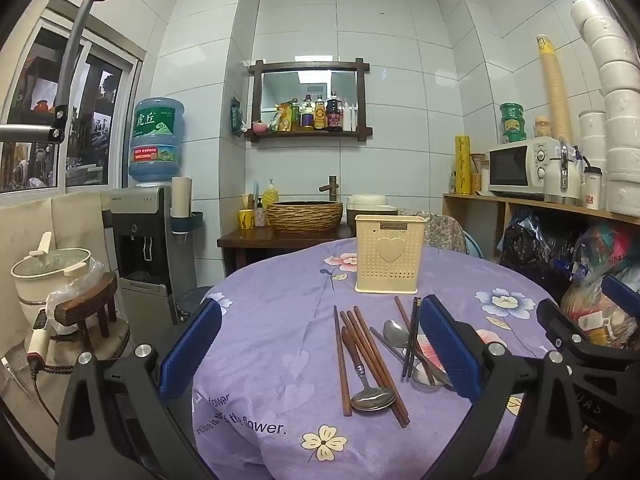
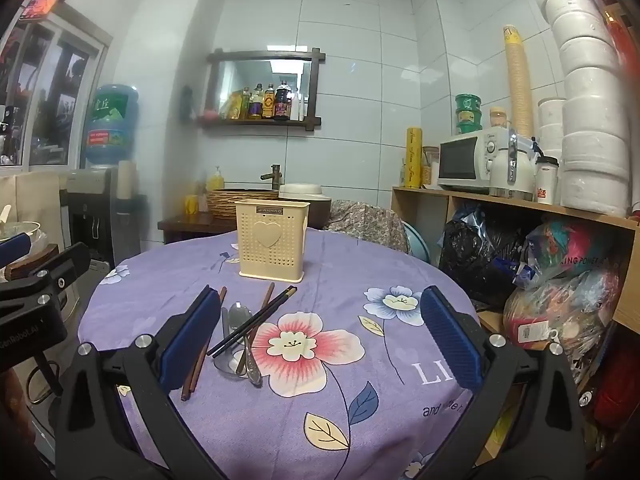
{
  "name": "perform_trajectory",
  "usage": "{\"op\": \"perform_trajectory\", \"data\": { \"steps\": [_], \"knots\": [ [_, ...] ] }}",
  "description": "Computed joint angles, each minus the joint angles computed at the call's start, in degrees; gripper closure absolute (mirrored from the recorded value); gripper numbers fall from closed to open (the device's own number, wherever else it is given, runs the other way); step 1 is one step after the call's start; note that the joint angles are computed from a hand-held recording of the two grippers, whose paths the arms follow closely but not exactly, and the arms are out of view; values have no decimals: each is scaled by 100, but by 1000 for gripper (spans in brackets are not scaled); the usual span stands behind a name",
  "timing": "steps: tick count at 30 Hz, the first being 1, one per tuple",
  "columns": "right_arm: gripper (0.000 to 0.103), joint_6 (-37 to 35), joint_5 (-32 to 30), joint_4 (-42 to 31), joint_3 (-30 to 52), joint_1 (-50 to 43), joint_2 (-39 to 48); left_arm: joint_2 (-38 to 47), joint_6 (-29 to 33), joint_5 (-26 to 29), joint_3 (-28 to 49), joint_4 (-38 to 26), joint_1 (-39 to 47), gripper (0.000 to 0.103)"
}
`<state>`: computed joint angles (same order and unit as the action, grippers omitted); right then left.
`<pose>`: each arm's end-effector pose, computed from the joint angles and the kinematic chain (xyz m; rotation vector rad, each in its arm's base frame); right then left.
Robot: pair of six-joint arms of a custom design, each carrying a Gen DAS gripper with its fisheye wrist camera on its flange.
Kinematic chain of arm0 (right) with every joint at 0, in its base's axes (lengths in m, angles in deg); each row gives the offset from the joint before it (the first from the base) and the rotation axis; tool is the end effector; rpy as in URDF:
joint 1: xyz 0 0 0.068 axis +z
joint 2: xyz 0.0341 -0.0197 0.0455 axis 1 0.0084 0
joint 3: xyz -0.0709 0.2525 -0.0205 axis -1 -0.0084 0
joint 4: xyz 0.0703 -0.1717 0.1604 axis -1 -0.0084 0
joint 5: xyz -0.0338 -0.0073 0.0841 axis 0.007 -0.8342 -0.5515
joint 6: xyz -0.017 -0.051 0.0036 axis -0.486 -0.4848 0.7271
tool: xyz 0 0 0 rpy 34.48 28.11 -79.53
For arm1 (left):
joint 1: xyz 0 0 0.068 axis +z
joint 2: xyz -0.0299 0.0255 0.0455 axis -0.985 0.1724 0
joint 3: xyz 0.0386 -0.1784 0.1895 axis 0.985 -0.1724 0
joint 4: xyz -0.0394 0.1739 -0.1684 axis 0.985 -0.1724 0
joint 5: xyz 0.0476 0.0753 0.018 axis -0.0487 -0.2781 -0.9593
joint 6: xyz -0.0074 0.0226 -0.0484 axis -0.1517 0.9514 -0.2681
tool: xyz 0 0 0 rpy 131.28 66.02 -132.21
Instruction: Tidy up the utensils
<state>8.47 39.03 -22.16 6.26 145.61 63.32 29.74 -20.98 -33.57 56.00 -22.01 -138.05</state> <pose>0.1371 0.1449 0.2395 0.1671 1.7099 -0.2135 0.1738 -0.2251 0.2635 0.1091 1.6979 -0.0479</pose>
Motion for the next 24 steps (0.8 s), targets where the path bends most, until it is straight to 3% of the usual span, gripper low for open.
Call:
{"op": "perform_trajectory", "data": {
  "steps": [24],
  "knots": [
    [5, -26, 11, -2, 6, -1, 14, -43, -175, 111, 7, -173, 46, 5]
  ]
}}
